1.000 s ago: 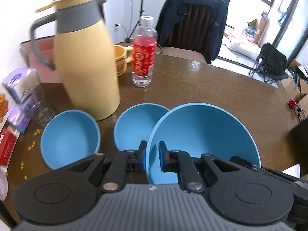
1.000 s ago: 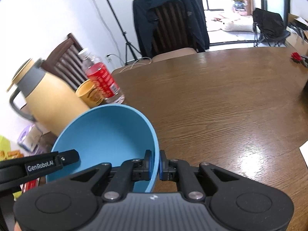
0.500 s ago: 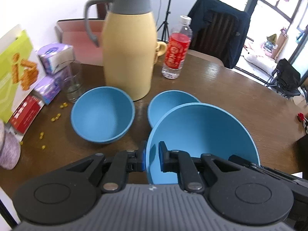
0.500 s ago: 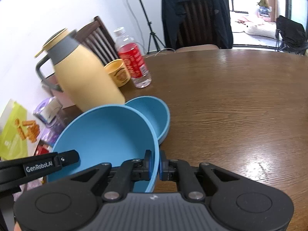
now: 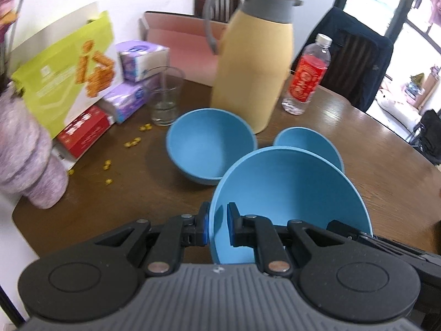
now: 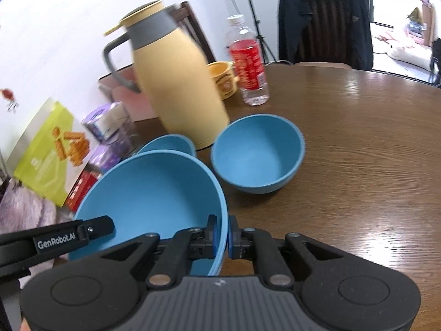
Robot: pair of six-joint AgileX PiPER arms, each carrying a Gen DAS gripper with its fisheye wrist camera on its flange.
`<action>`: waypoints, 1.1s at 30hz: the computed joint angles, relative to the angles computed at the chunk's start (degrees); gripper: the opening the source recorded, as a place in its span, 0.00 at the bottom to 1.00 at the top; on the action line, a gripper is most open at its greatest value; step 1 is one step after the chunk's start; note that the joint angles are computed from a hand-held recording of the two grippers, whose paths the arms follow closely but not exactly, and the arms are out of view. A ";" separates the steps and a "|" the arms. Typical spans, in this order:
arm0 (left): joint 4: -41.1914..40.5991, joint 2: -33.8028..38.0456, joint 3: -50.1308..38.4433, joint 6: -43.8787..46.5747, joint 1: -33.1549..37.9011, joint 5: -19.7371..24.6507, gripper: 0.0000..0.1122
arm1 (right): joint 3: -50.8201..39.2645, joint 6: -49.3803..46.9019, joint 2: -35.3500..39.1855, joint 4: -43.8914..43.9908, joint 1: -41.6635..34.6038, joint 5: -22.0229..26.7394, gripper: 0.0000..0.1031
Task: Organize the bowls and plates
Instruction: 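Carry the held bowl with both grippers past the thermos toward the bowls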
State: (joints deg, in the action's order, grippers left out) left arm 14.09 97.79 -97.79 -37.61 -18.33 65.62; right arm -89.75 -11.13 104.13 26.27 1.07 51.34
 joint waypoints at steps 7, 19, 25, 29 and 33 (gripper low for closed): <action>0.32 -5.39 8.06 -0.89 3.39 -1.81 0.12 | 1.75 -1.03 -0.22 1.16 3.94 -0.80 0.07; 0.86 -10.82 20.66 -3.43 7.69 -6.71 0.12 | 6.43 -5.89 1.23 3.93 8.80 -4.11 0.07; 2.66 -11.66 25.56 -6.37 7.12 -8.37 0.12 | 7.27 -9.81 3.21 4.92 9.66 -4.56 0.07; 3.08 -11.66 28.39 -8.54 6.39 -9.57 0.12 | 7.92 -12.76 4.40 5.71 9.41 -4.55 0.07; 4.23 -11.20 30.54 -11.40 4.79 -10.84 0.12 | 9.07 -15.39 5.45 6.40 8.86 -4.94 0.07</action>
